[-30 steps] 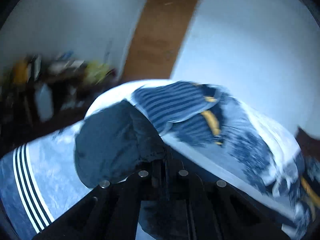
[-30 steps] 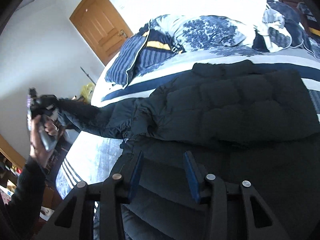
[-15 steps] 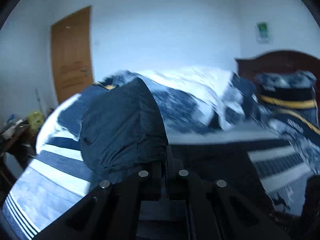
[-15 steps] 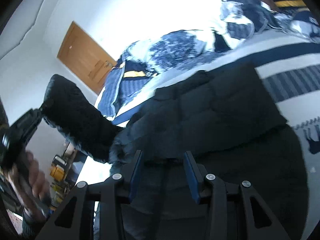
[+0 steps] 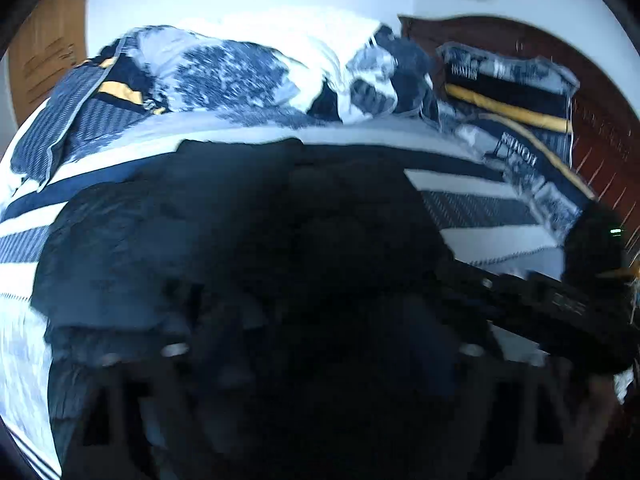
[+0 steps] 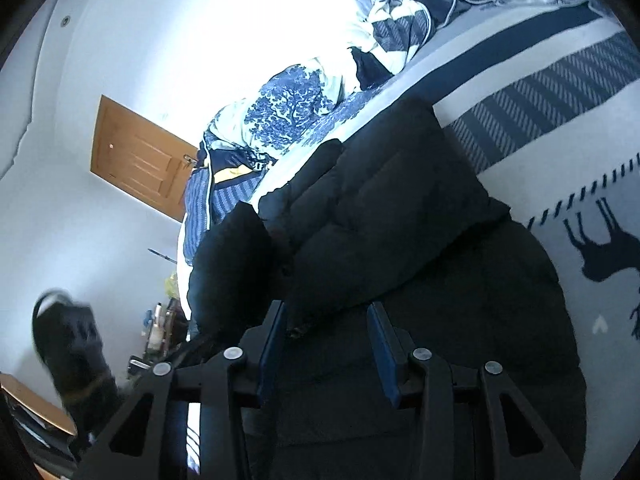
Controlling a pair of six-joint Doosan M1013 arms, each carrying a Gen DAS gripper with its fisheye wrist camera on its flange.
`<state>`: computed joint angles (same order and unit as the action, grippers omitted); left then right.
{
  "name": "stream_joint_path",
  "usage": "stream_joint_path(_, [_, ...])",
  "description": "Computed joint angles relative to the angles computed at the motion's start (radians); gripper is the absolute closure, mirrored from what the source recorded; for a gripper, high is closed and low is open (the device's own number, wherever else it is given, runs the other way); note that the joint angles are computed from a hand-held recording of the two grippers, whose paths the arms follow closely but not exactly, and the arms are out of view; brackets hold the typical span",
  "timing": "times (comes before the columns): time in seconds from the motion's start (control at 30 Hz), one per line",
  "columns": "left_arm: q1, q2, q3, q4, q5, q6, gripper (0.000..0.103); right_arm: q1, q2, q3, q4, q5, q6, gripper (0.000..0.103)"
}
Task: Fold large clothes
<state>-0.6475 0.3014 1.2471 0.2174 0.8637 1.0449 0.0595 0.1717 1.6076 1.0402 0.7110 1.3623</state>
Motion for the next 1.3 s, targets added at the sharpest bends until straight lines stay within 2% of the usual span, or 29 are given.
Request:
stream_joint_path(0.03, [0.003,-0.011,0.011,-0.011,-0.013,0.001,0.014,0.001,-0.002,0.002,0.012,0.0,-0.013,0.046])
stream_joint_path(0.1, [0.01,-0.043,0.041,-0.027,-0.029,-0.005,0.014,0.005,-0.004,0.002,0.029,0.001,-0.045,0.043])
stream_joint_path(0.2, [0.025,-0.071,0.081,0.062,-0.014,-0.132,0.014,0.025,-0.003,-0.016,0.033,0.01,-0.113,0.042])
stream_joint_path(0.27, [0.046,-0.079,0.094,0.122,0.057,-0.225,0.014,0.055,-0.001,-0.037,-0.014,0.017,-0.153,0.039])
stream_joint_path(0.3, [0.06,-0.077,0.096,0.135,0.099,-0.26,0.014,0.067,-0.003,-0.04,-0.034,0.019,-0.168,0.034])
stream_joint_path(0.37, [0.106,-0.07,0.101,0.09,0.153,-0.307,0.014,0.108,0.002,-0.069,-0.129,0.023,-0.164,0.028])
stream_joint_path(0.43, [0.17,-0.079,0.133,-0.035,0.106,-0.316,0.014,0.151,0.014,-0.104,-0.262,0.024,-0.096,0.021])
stream_joint_path(0.53, [0.244,-0.074,0.158,-0.166,0.061,-0.354,0.014,0.202,0.057,-0.167,-0.464,0.065,0.083,0.02])
stream_joint_path(0.57, [0.262,-0.07,0.163,-0.191,0.044,-0.371,0.015,0.208,0.074,-0.184,-0.489,0.086,0.115,0.02])
stream_joint_path(0.6, [0.279,-0.066,0.165,-0.21,0.028,-0.384,0.019,0.214,0.093,-0.199,-0.506,0.095,0.143,0.02])
stream_joint_path(0.63, [0.295,-0.063,0.167,-0.229,0.006,-0.388,0.027,0.216,0.109,-0.21,-0.507,0.088,0.155,0.02])
stream_joint_path(0.67, [0.302,-0.055,0.158,-0.239,0.011,-0.384,0.055,0.218,0.119,-0.222,-0.529,0.087,0.178,0.023])
stream_joint_path(0.7, [0.309,-0.046,0.143,-0.244,0.035,-0.378,0.087,0.218,0.13,-0.239,-0.575,0.086,0.238,0.045])
stream_joint_path(0.73, [0.312,-0.035,0.127,-0.242,0.054,-0.375,0.098,0.209,0.14,-0.259,-0.57,0.104,0.261,0.074])
stream_joint_path(0.8, [0.304,-0.027,0.109,-0.194,0.046,-0.389,0.1,0.186,0.136,-0.265,-0.512,0.086,0.243,0.087])
stream_joint_path(0.83, [0.291,-0.023,0.1,-0.139,0.048,-0.405,0.1,0.181,0.133,-0.281,-0.55,0.071,0.256,0.095])
stream_joint_path(0.87, [0.288,-0.022,0.098,-0.128,0.042,-0.395,0.1,0.178,0.134,-0.301,-0.596,0.065,0.272,0.095])
stream_joint_path(0.93, [0.282,-0.017,0.09,-0.121,0.037,-0.38,0.1,0.159,0.144,-0.339,-0.57,0.076,0.227,0.098])
stream_joint_path(1.03, [0.281,0.011,0.065,-0.123,0.048,-0.357,0.1,0.139,0.17,-0.41,-0.585,0.113,0.18,0.098])
stream_joint_path(1.13, [0.276,0.041,0.041,-0.115,0.084,-0.335,0.099,0.13,0.199,-0.414,-0.654,0.161,0.277,0.098])
stream_joint_path(1.2, [0.278,0.053,0.033,-0.145,0.108,-0.312,0.096,0.121,0.235,-0.42,-0.713,0.248,0.381,0.096])
stream_joint_path(1.23, [0.28,0.051,0.033,-0.163,0.121,-0.302,0.096,0.116,0.244,-0.405,-0.706,0.282,0.414,0.089])
stream_joint_path(1.27, [0.279,0.046,0.034,-0.16,0.124,-0.296,0.095,0.109,0.234,-0.373,-0.669,0.267,0.409,0.089])
stream_joint_path(1.3, [0.273,0.037,0.038,-0.14,0.125,-0.292,0.085,0.105,0.216,-0.344,-0.648,0.241,0.401,0.088])
